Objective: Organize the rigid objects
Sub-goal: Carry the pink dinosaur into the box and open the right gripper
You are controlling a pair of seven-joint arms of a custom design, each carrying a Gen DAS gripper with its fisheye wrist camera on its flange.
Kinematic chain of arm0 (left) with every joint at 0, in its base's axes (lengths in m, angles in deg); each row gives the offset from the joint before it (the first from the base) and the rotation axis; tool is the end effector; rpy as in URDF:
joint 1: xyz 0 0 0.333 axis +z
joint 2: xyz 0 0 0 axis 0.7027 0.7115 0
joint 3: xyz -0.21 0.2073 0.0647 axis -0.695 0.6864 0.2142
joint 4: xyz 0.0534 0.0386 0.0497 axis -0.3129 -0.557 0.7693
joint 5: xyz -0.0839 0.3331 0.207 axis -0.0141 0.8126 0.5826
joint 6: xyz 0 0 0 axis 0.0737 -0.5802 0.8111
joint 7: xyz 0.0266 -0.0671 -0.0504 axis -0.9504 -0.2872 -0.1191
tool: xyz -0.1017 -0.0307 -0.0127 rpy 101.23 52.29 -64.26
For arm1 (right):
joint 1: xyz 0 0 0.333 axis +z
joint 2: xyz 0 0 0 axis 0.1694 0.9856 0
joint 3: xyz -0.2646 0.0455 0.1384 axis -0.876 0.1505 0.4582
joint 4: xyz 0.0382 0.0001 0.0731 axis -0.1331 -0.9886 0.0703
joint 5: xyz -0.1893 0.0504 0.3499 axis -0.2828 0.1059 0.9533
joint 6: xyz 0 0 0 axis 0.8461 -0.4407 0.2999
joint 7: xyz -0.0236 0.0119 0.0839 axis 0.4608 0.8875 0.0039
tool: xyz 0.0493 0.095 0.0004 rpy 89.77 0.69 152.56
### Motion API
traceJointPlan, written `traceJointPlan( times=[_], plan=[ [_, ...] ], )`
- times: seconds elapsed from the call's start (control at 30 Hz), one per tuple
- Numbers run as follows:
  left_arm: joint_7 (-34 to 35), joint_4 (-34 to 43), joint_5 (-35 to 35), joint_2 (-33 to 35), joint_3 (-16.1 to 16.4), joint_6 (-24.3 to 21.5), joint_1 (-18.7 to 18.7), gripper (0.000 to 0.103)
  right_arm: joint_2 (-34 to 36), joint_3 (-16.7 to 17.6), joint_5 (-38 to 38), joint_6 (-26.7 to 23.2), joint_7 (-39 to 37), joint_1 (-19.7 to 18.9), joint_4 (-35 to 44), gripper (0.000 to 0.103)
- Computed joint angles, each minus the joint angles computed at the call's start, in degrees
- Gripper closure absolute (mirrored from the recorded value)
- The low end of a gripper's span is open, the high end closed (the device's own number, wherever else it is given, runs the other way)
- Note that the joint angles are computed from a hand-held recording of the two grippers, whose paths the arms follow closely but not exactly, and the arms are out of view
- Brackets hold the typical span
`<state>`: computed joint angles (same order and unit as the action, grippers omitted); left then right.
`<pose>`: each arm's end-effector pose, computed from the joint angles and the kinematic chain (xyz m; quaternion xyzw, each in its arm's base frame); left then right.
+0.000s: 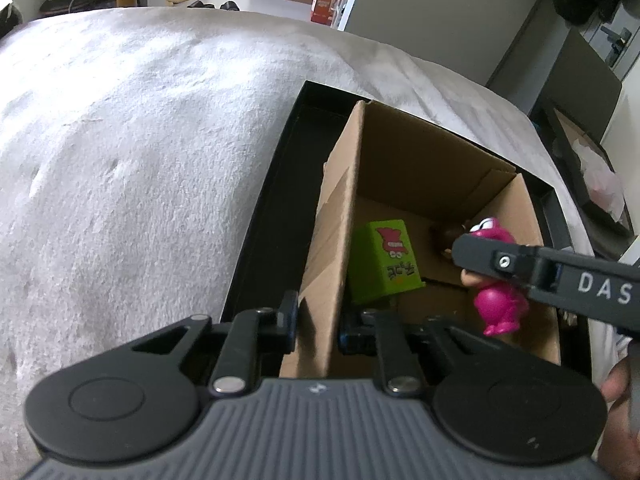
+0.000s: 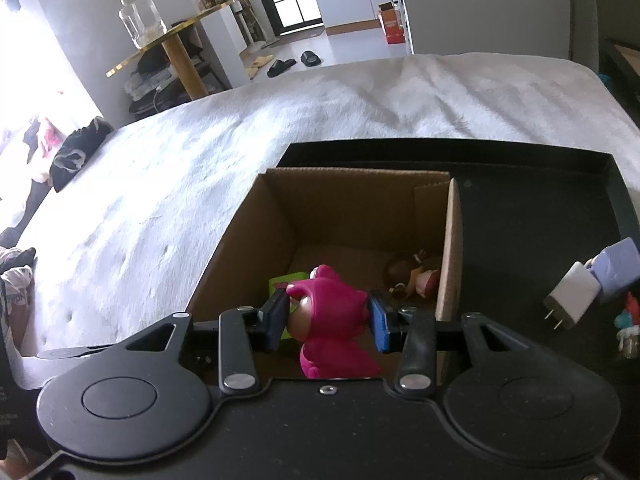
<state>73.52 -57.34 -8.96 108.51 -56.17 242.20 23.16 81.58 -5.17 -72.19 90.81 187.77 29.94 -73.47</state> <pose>0.6232 -0.3104 0.2964 -0.6578 0.6907 -0.2771 0.1158 0.5987 0.2169 0.3337 -0.6472 0.6768 -0.1451 0.3195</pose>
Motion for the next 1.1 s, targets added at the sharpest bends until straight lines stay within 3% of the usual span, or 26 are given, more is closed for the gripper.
traceJointPlan(
  times=[0.23, 0.3, 0.43, 0.67, 0.77, 0.9, 1.1],
  plan=[
    [2.1, -1.8, -1.8, -0.8, -1.9, 1.5, 2.0, 0.085, 1.7, 0.4, 0.5, -1.1, 0.1, 0.2, 1.8, 0.061],
    [2.6, -2.2, -2.6, -0.8, -2.2, 1.8, 2.3, 0.085, 2.2, -3.2, -1.5, -2.0, 2.5, 3.5, 2.7, 0.061],
    [4.1, -1.8, -4.4, -0.6, -3.3, 1.6, 3.5, 0.085, 2.4, -1.7, -1.5, -1.5, 2.8, 2.2, 3.3, 0.061],
    [5.9, -1.7, -6.3, -0.6, -4.1, 1.6, 4.2, 0.084, 5.0, -12.9, -9.7, -2.2, 9.8, 11.7, 7.6, 0.057],
    [6.5, -1.6, -7.6, -0.6, -4.8, 1.3, 4.8, 0.083, 4.0, -11.8, -10.6, -1.2, 10.8, 10.4, 7.1, 0.055],
    [5.7, -1.1, -6.0, -1.0, -2.7, 0.6, 2.8, 0.083, 1.4, -10.7, -11.6, -1.0, 11.4, 8.9, 4.9, 0.053],
    [6.3, 1.5, -5.6, -0.4, -3.5, -3.8, 3.1, 0.076, -2.1, -10.9, -13.1, 0.0, 13.4, 7.6, 1.0, 0.046]
  ],
)
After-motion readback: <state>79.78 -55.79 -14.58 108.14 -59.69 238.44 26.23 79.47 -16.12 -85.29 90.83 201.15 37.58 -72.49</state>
